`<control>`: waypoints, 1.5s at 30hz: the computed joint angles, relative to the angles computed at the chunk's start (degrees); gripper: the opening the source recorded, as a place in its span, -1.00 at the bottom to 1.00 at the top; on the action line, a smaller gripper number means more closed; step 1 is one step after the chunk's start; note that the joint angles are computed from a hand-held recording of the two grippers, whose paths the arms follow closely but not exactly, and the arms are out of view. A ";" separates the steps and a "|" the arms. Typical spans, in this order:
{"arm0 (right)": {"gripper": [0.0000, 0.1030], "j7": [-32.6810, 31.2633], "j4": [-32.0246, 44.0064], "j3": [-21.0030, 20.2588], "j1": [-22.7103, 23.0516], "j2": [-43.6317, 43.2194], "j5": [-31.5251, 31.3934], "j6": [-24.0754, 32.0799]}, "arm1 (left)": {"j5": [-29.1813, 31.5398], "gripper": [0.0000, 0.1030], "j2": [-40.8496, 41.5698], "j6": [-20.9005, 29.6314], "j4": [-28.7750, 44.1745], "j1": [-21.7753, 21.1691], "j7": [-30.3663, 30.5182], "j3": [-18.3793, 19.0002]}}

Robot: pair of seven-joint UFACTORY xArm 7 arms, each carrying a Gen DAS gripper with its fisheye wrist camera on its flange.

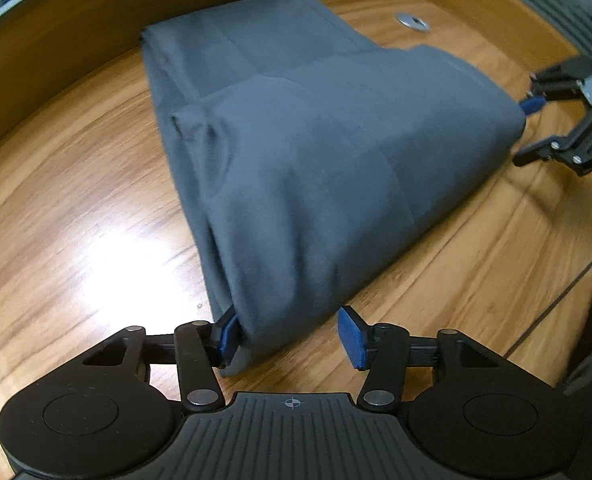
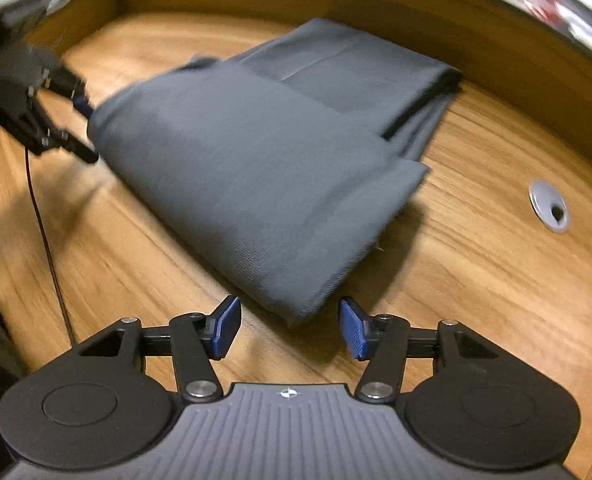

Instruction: Fold clothes

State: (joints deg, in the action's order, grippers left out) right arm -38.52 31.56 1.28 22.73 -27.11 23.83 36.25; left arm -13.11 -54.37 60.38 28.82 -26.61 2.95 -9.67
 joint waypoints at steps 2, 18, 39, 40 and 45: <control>-0.32 0.23 -0.85 0.96 0.16 0.24 -0.57 -1.85 | 0.62 -0.56 -0.71 -1.41 -0.84 -0.12 -0.08 -1.03; -0.79 6.32 7.59 -3.79 -2.05 -5.78 3.79 13.37 | -2.57 -0.78 -2.96 4.37 9.56 1.50 -2.35 3.02; -0.89 9.24 45.42 2.96 -13.65 40.02 11.77 1.76 | -5.17 -0.81 34.57 -23.48 24.59 13.00 -10.87 5.89; -0.89 9.98 47.61 3.59 -14.05 42.54 11.19 1.17 | -4.37 -0.81 36.39 -24.43 25.16 13.50 -11.98 5.61; -0.89 13.34 56.96 6.52 -15.24 52.55 7.07 -1.58 | -1.21 -0.81 41.52 -27.92 26.05 14.86 -16.36 4.91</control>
State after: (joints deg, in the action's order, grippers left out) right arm -25.18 88.52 7.80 7.48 25.43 30.89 34.67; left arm -14.32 -12.85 32.46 54.87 -11.74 -13.41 -4.76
